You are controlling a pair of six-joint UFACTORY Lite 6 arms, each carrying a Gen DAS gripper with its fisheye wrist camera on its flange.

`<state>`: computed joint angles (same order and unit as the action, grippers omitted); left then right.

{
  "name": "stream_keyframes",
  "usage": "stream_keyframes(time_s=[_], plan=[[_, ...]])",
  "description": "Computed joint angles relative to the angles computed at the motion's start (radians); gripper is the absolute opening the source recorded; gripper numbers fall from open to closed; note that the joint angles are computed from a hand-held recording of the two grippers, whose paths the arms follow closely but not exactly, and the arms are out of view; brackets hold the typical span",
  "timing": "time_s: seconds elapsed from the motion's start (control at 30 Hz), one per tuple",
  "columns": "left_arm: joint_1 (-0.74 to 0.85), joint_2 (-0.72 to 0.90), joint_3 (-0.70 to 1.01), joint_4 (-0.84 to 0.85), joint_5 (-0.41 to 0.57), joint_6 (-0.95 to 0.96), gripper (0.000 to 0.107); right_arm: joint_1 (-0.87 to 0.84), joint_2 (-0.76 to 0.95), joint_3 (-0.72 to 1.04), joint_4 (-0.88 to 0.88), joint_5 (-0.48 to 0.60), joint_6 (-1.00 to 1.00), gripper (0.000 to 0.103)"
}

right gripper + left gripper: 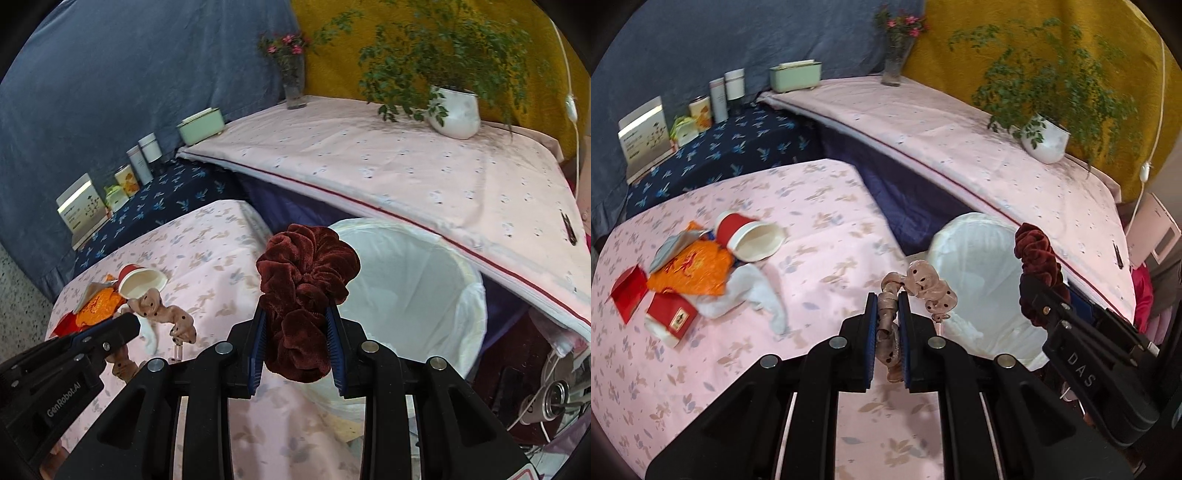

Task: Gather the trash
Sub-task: 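Carry both scrunchies over the bin with both grippers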

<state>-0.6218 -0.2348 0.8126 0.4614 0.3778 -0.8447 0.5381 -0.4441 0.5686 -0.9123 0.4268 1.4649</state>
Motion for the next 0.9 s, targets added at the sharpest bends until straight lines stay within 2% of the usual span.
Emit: stream_keyframes(time_s=[0.33, 0.67, 0.83, 0.9], plan=[[-0.123, 0.171, 0.170, 0.108, 0.018, -0.122, 0.010, -0.223, -0.141, -0.104, 0.207, -0.074, -0.295, 0.028], [-0.150, 0.309, 0.309, 0.062, 0.014, -0.068, 0.011, -0.373, -0.130, -0.135, 0.396, -0.149, -0.537, 0.029], [-0.152, 0.352, 0.354, 0.025, 0.006, -0.030, 0.013, -0.386, -0.102, -0.131, 0.405, -0.168, -0.552, 0.030], [-0.148, 0.359, 0.361, 0.012, -0.002, -0.022, 0.016, -0.384, -0.097, -0.129, 0.405, -0.170, -0.552, 0.034]])
